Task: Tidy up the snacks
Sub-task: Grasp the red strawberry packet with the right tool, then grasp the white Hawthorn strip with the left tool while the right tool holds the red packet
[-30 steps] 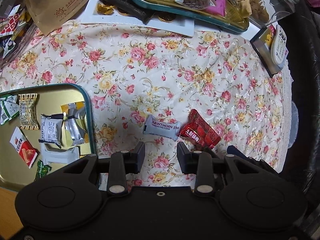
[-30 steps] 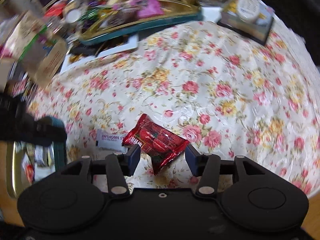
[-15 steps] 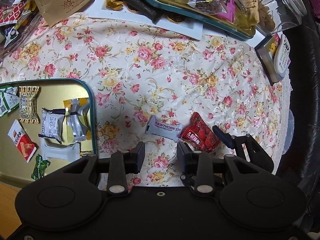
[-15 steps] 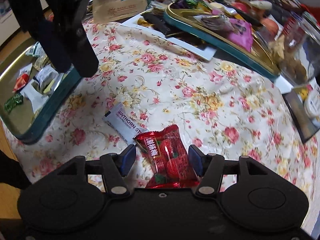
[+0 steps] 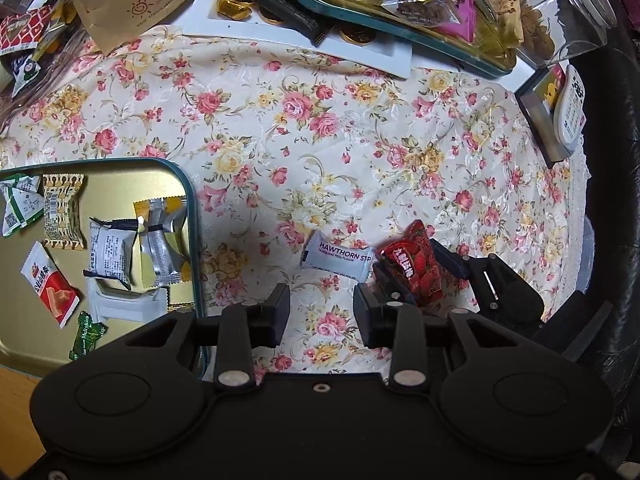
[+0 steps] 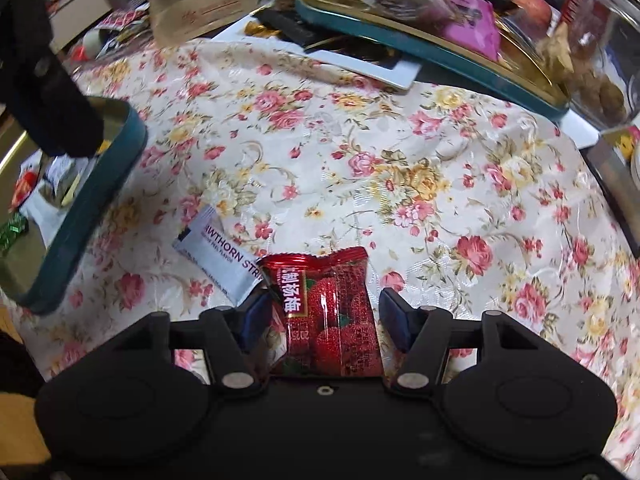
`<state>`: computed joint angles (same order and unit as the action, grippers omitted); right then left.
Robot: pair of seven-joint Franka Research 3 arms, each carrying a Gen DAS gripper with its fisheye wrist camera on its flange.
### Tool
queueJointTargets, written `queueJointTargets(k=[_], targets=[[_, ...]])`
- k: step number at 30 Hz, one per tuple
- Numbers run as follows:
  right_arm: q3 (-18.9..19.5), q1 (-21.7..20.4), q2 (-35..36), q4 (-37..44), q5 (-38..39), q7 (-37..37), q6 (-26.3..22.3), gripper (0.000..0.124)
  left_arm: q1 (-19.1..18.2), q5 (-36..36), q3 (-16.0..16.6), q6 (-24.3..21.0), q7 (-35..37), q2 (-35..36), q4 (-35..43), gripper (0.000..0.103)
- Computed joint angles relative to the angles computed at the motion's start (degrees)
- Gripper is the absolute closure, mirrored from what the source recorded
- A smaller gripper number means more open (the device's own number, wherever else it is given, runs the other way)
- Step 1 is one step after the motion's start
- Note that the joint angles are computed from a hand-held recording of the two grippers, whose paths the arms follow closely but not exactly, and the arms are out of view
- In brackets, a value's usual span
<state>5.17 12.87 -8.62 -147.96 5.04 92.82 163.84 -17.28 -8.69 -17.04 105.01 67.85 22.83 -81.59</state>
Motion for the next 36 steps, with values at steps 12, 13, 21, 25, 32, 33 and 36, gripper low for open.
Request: queueJointTargets(k=[12, 13, 21, 25, 32, 33, 36], targets=[[0.8, -1.4, -4.1, 3.2, -0.8, 19.2, -17.6, 0.081, -1.1, 2.0, -0.1, 1.2, 1.1, -0.3, -1.1, 0.058], [0.9, -1.4, -5.3, 2.9, -0.5, 21.0, -18.8, 0.081, -1.3, 2.5, -0.2, 1.5, 1.2, -0.2, -1.1, 0.058], [2.3, -3.4, -16.2, -0.2, -1.7, 32.4, -21.8, 0.081, -6.2, 15.5, 0.1, 6.4, 7.7, 0.0, -3.9, 0.059], [3.3, -6.1, -18.4, -0.4, -3.6, 36.9, -19.8, 0.081, -6.7, 18.9, -0.7, 10.3, 15.4, -1.2, -8.4, 0.059], [1.1, -7.0, -22.8, -2.6, 0.2, 37.7, -17.5, 0.081, -6.8, 20.0, -1.1, 16.6, 24.1, -3.5, -15.6, 0.058], [0.7, -7.1, -23.7, -3.0, 0.9, 37.4, -17.3, 0.081, -7.1, 20.4, -0.9, 17.2, 23.8, -3.4, -16.1, 0.058], [0.4, -7.4, -25.0, -3.5, 2.6, 37.2, -17.4, 0.081, -8.3, 23.7, -0.2, 18.5, 22.3, -2.4, -16.5, 0.058]])
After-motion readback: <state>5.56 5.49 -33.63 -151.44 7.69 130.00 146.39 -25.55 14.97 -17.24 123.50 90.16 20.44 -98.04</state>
